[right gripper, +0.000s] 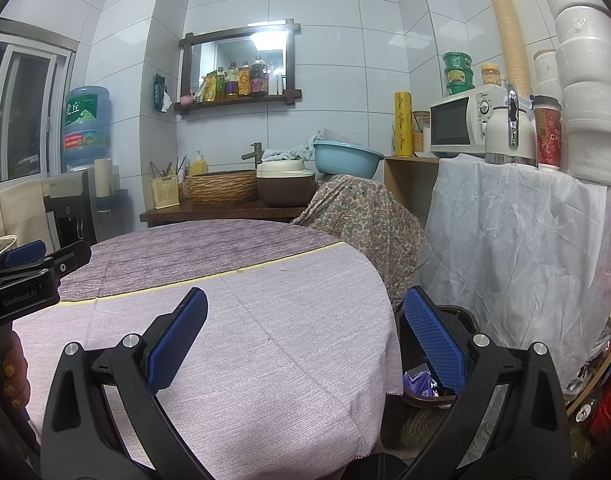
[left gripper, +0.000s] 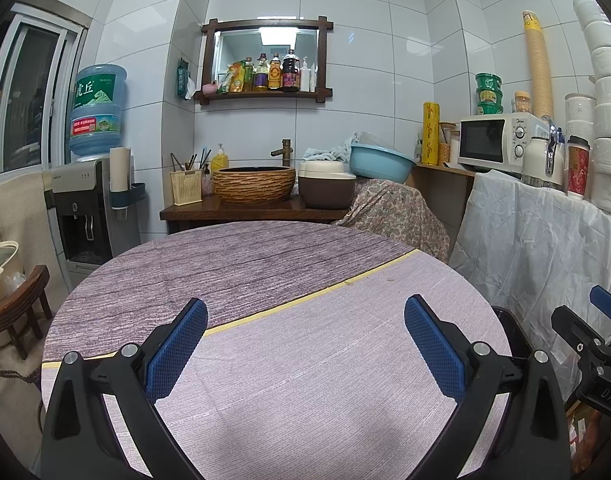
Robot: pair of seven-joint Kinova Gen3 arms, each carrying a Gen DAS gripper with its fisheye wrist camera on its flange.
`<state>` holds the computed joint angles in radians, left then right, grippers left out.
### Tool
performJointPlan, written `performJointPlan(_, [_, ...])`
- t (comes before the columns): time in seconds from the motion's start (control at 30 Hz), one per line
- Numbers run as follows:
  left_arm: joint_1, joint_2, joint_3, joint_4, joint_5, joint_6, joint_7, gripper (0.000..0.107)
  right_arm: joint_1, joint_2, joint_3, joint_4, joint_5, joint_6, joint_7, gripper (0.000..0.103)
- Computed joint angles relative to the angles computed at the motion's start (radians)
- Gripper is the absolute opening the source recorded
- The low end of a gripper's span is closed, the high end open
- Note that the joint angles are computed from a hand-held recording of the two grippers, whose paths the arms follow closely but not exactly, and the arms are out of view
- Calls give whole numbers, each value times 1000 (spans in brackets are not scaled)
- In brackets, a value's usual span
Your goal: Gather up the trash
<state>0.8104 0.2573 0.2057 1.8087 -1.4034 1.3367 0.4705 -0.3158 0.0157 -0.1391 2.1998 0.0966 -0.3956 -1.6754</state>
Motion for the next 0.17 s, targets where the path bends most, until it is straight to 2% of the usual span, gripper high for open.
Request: performJointPlan(0.17, [-2,0,1,10,0,-4,7,98,1,1,1,-1,6,0,-4,97])
